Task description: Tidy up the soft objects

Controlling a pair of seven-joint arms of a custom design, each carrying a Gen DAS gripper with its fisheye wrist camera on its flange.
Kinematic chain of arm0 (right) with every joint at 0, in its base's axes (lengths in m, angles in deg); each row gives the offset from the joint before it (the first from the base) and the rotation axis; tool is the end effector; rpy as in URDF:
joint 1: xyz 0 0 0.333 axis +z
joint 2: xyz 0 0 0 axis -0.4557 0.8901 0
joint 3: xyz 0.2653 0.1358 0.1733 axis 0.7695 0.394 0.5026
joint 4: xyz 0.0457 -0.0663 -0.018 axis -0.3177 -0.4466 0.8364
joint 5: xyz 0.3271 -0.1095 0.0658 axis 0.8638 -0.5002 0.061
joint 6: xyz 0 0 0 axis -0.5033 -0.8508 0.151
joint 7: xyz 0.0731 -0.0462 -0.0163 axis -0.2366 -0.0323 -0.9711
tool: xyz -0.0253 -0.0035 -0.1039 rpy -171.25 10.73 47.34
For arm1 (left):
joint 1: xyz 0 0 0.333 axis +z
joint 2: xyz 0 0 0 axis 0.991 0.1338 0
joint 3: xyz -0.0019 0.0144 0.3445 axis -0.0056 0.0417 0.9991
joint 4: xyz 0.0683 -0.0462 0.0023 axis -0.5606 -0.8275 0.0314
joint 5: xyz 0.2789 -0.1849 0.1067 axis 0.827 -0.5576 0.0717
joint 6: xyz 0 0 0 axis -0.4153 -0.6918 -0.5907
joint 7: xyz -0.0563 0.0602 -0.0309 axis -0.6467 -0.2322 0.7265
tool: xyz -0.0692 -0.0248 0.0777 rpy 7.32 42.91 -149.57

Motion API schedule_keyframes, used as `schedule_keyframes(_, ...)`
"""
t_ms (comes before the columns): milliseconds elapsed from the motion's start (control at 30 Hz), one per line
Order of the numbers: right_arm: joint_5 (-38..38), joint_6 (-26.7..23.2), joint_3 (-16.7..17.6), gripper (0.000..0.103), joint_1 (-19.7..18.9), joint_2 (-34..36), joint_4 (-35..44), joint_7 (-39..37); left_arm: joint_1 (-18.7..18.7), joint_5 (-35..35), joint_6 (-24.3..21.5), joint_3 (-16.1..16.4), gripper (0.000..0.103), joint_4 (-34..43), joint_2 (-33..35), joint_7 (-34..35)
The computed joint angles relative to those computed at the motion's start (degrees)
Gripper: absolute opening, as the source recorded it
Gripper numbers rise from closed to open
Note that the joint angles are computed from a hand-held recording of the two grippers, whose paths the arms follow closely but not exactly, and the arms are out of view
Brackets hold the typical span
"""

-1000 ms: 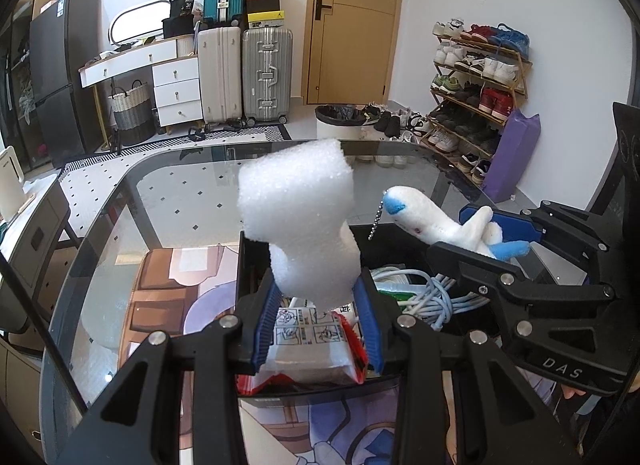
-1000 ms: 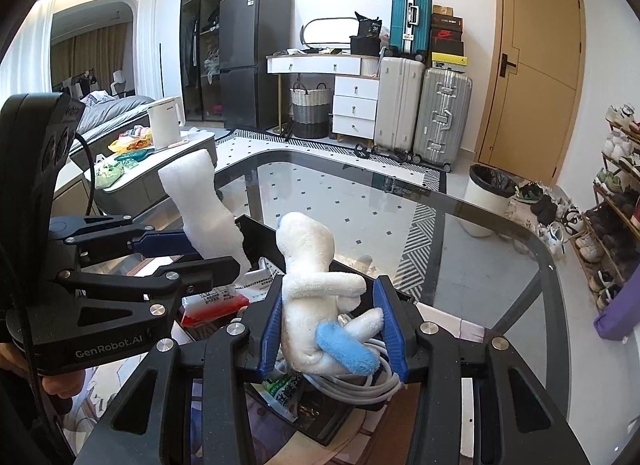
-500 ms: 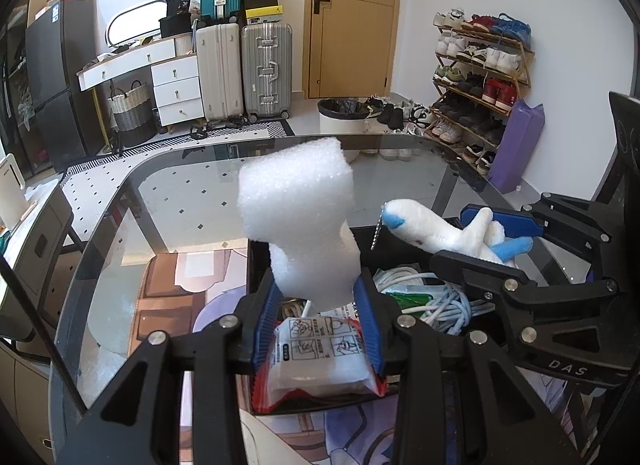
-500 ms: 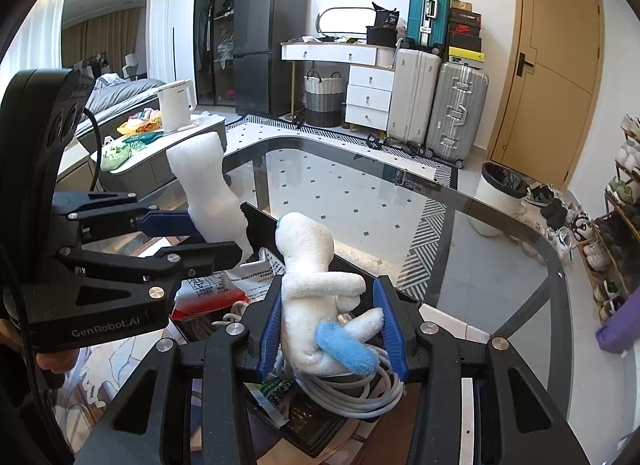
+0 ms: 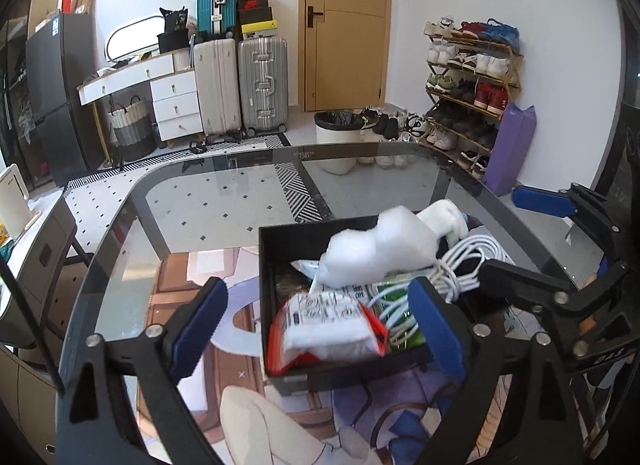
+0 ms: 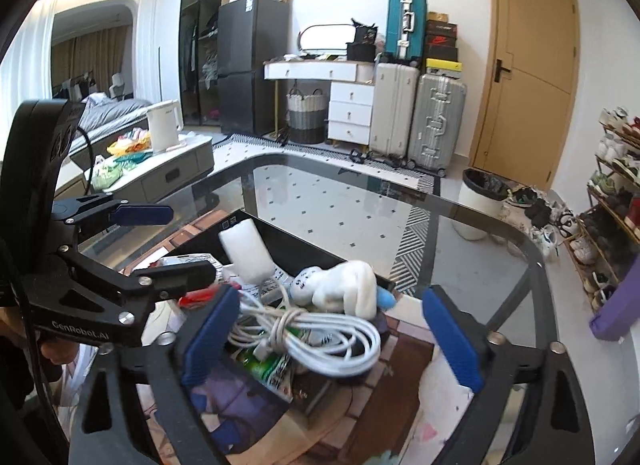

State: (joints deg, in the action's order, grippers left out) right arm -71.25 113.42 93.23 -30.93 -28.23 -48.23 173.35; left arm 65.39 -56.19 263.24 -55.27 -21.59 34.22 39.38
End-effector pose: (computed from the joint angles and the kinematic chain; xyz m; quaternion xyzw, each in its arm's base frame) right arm 0.6451 0.1646 0.3869 -0.7660 0.4764 -0.2436 0.3563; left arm 0.6271 -0.2249 0.3722 -0.5281 0.7252 -0.3682 0.2442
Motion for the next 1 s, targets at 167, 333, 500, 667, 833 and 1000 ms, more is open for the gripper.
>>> schedule_keyframes(167, 0.0, 5.5, -3.6, 0.102, 2.7, -3.2, -6.0, 3.3, 2.3, 0.9, 5.6, -2.7, 0.100, -4.9, -1.5, 0.2)
schedule_keyframes(333, -1.2, 10.7, -8.8, 0.102, 7.5, -5.2, -10.4, 6.6, 5.7, 2.9, 10.6, -6.0, 0.103, -9.4, -2.7, -1.2)
schedule_keyframes(500, 0.6, 16.4, -14.4, 0.102, 12.8, -6.6, -14.4, 7.8, 6.5, 3.6, 13.5, -6.5, 0.103, -12.1, -3.4, -2.9)
schedule_keyframes(667, 1.7, 19.4, -16.2, 0.102, 14.3, -6.9, -16.3, 9.0, 7.5, 5.3, 15.6, -7.3, 0.103, -14.0, -3.4, -5.2)
schedule_keyframes(833, 4.8, 22.7, -18.5, 0.102, 16.9, -6.5, -18.3, 7.5, 6.4, 4.9, 16.6, -6.3, 0.103, -14.7, -2.9, -5.7)
schedule_keyframes(1000, 5.2, 25.4, -18.2, 0.102, 16.2, -5.8, -19.2, 7.8, 6.1, 5.0, 19.4, -6.0, 0.103, -15.6, -2.4, -5.3)
